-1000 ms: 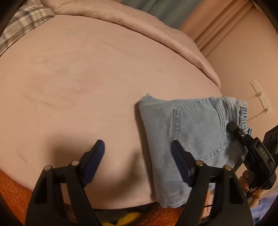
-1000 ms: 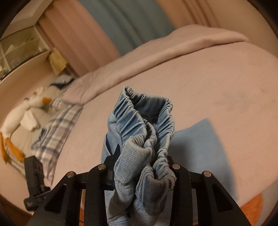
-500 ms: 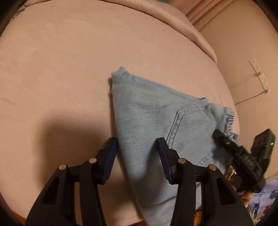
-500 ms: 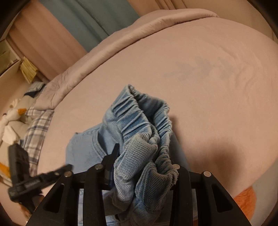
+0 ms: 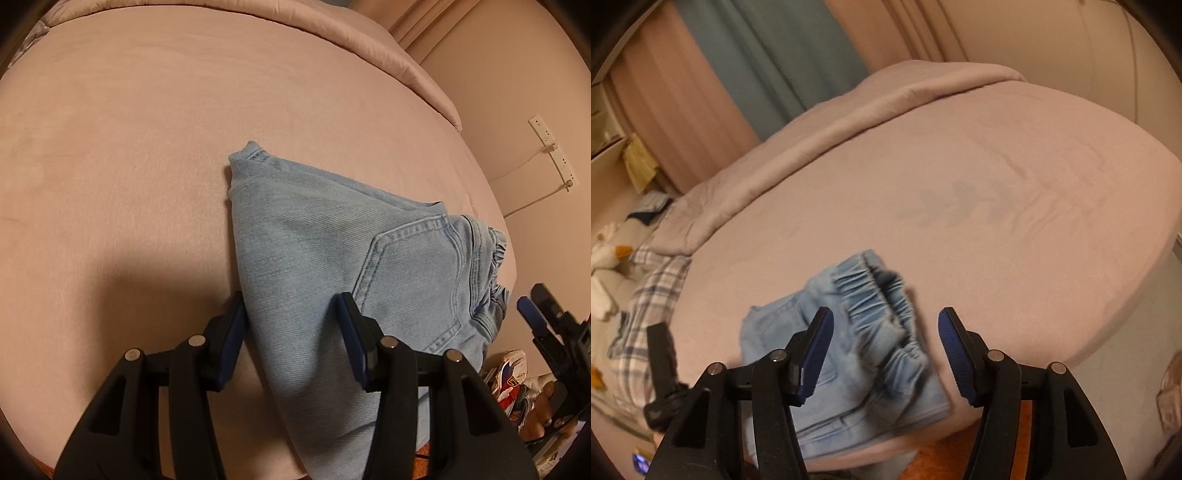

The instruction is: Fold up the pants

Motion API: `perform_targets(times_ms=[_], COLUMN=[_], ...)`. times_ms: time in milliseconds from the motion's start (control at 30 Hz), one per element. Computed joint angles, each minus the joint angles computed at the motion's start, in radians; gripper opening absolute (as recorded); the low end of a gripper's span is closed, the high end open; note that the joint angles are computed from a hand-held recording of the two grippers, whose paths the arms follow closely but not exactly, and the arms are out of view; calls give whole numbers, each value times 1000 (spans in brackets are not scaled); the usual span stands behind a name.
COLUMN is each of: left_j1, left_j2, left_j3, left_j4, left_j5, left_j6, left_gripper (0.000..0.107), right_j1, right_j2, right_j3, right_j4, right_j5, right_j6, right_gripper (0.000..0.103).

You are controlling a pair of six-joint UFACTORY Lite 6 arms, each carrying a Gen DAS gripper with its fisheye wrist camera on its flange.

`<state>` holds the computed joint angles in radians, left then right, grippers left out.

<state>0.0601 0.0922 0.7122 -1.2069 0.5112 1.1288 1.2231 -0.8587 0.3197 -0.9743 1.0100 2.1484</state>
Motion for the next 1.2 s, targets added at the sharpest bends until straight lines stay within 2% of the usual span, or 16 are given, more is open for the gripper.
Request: perform_targets(times_ms=[33, 67, 100, 167, 200, 300, 400, 533, 600, 800, 967, 1200], left_j1=[0, -4, -8, -14, -18, -16, -13, -9, -12, -23, -38, -47], left_j2=[0, 5, 5, -5, -10, -13, -19, -34, -43, -92, -162, -263], left_j3=[-1, 5, 5, -4, -4, -2, -5, -19, -29, -79, -147, -253], left_j4=[-2, -3, -4, 1, 10, 29, 36, 52, 57, 55, 48, 46], left_j5=[1, -2, -5, -13, -16, -13, -10, 5, 5, 3, -2, 28], left_j6=[0, -5, -7, -11, -23, -41, -45, -59, -63, -64, -57, -49], left_gripper=[48, 48, 48, 48, 48, 48, 48, 49, 49, 49, 49, 49], right_j1=[-11, -28, -70, -127, -138, -151, -92, 74, 97, -57, -120, -110], right_j2=[17, 33, 51, 143, 199, 262, 206, 100, 93, 163, 148, 130], right_j3=[-3, -7, -17, -3, 12, 32, 16, -3, -14, -96, -101, -109], right_j4=[-1, -1, 3, -29, -35, -31, -28, -29, -27, -48, -44, -31], right_j5=[-28, -60, -125, -225, -229, -210, -148, 6, 26, -151, -201, -196], right_j6=[-2, 1, -8, 15, 19, -7, 10, 92, 104, 124, 63, 58], right_gripper=[55, 46, 41, 41, 40, 30, 22, 21, 21, 21, 21, 21])
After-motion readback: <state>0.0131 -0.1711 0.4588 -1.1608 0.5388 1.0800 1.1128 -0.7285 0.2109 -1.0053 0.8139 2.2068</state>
